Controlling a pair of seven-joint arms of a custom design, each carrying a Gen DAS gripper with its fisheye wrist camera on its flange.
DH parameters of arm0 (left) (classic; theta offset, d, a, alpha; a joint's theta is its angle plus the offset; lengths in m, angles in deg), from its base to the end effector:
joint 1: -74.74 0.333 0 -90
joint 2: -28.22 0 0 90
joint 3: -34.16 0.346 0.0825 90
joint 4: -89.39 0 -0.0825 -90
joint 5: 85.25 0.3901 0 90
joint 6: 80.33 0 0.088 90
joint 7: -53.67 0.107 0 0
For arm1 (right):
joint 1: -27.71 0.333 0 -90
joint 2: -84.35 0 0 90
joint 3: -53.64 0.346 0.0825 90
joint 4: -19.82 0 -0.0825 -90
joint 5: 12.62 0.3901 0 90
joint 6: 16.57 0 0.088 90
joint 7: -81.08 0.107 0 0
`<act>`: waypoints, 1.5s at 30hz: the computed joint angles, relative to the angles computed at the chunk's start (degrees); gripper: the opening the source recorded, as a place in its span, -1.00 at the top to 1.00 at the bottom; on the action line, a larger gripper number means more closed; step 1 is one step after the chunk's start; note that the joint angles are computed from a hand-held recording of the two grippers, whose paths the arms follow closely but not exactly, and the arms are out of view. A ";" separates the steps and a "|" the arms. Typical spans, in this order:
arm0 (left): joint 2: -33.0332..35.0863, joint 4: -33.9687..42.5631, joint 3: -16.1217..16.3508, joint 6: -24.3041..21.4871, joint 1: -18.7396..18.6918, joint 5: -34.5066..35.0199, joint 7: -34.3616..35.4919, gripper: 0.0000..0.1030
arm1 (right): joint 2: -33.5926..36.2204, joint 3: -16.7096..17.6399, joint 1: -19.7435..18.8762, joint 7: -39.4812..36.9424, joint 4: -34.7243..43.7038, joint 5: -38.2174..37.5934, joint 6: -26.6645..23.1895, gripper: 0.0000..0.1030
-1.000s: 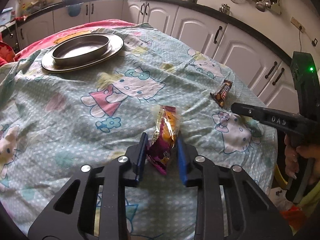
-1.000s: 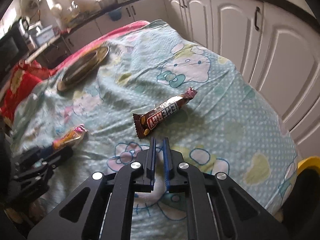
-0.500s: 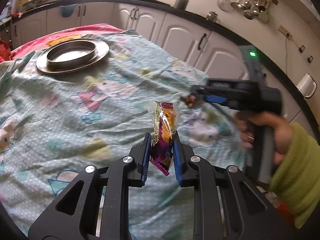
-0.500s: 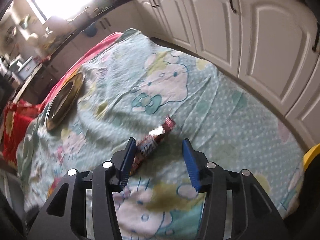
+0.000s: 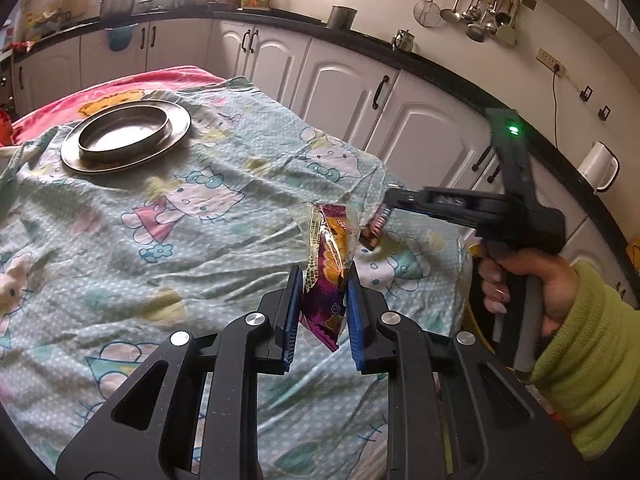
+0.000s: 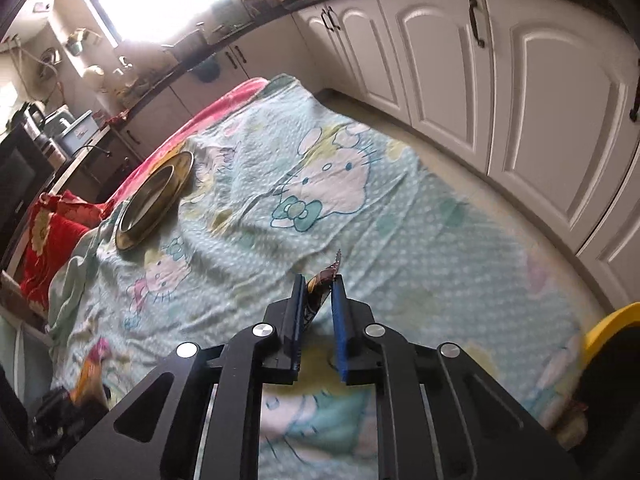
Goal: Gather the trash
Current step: 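Carry the pink-orange wrapper and chocolate bar in both tools over the yellow bin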
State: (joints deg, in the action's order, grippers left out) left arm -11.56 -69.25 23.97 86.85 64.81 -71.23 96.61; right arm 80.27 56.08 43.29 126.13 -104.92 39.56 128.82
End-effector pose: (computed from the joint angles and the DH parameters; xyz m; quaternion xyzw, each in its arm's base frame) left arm 0.3340 -0.1458 0.5228 -0.7170 0.5597 -0.3599 0.2077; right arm 0.5331 0.1642 0.4918 -0.7834 0.4967 0.0032 0.3737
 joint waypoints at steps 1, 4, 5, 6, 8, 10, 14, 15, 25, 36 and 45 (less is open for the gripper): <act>0.08 0.09 0.08 0.03 -0.26 -0.15 -0.04 0.71 | -0.86 -0.30 -0.19 -0.98 -0.63 0.48 -0.05 0.79; 0.17 0.40 0.02 -0.06 -0.76 -0.33 -0.05 0.71 | -3.09 -1.54 -0.70 -3.92 -2.01 2.85 -1.36 0.81; 0.29 0.60 -0.16 -0.11 -0.81 -0.31 -0.13 0.71 | -3.93 -2.06 -0.91 -5.05 -2.53 3.86 -1.85 0.81; 0.43 0.88 -0.39 -0.17 -0.81 -0.25 -0.21 0.71 | -4.52 -2.40 -1.06 -5.70 -2.93 4.54 -2.20 0.81; 0.54 1.28 -0.70 -0.22 -1.03 -0.14 -0.32 0.71 | -5.93 -3.43 -1.62 -7.09 -3.70 5.89 -3.53 0.81; 0.64 1.64 -1.07 -0.28 -1.12 -0.03 -0.60 0.71 | -6.99 -4.17 -2.16 -8.00 -4.21 6.59 -4.60 0.81; 1.28 2.49 -1.67 0.11 -1.37 0.25 -1.13 0.71 | -9.19 -5.83 -3.58 -8.99 -5.28 8.07 -6.84 0.81; 1.53 2.82 -1.97 0.19 -1.37 0.38 -1.33 0.71 | -9.54 -6.10 -3.88 -9.11 -5.42 8.29 -7.15 0.81; 4.11 5.96 -3.88 0.59 -2.25 2.14 -2.07 0.71 | -14.41 -9.40 -7.10 -10.68 -7.84 10.82 -10.26 0.82; 8.72 9.86 -5.84 2.44 -3.22 3.93 -2.83 0.71 | -21.82 -11.70 -8.50 -15.82 -12.14 11.41 -5.00 0.82; 13.29 13.88 -7.01 3.46 -4.06 5.38 -2.81 0.71 | -25.11 -13.76 -9.08 -17.89 -14.13 10.77 -1.79 0.81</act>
